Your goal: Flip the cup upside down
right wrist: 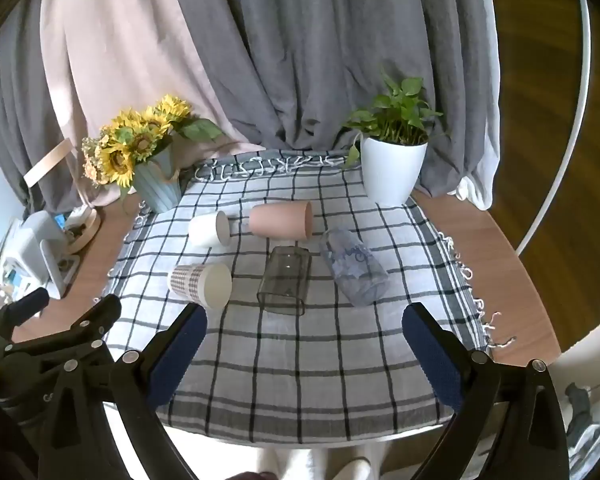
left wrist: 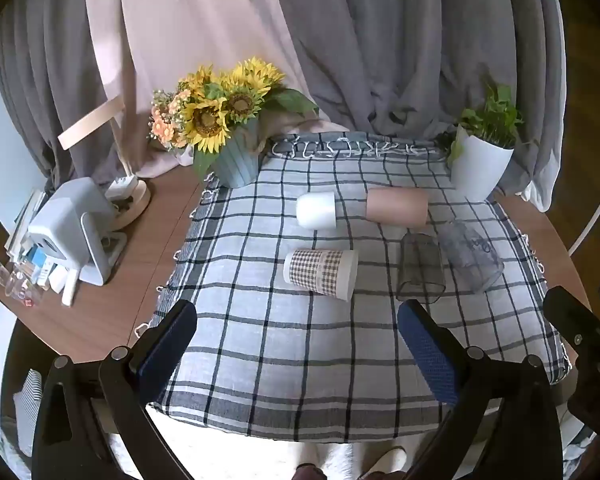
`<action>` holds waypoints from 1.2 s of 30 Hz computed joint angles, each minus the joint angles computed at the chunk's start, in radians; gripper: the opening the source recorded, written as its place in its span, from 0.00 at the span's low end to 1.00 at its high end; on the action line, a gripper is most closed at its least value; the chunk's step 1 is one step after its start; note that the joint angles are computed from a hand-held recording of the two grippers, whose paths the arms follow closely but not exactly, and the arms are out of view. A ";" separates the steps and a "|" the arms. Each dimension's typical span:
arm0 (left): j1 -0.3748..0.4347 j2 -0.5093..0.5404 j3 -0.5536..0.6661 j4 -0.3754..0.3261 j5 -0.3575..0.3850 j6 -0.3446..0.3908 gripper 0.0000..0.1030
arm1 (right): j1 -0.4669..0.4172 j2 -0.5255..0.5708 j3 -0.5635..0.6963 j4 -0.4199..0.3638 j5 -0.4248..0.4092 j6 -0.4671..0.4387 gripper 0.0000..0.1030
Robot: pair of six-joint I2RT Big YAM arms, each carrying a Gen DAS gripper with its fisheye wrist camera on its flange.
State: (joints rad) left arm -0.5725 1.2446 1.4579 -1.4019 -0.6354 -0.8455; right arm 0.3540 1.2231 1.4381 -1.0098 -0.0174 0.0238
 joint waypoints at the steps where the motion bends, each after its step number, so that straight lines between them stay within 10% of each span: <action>1: 0.001 0.002 0.002 -0.001 0.002 0.000 1.00 | -0.001 -0.001 -0.002 0.001 -0.002 -0.001 0.97; 36: -0.006 -0.027 -0.013 0.058 -0.056 0.009 1.00 | 0.001 -0.007 -0.007 0.030 -0.014 0.008 0.97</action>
State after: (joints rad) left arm -0.5786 1.2178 1.4444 -1.3443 -0.6916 -0.8362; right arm 0.3553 1.2161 1.4310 -0.9794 -0.0317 0.0318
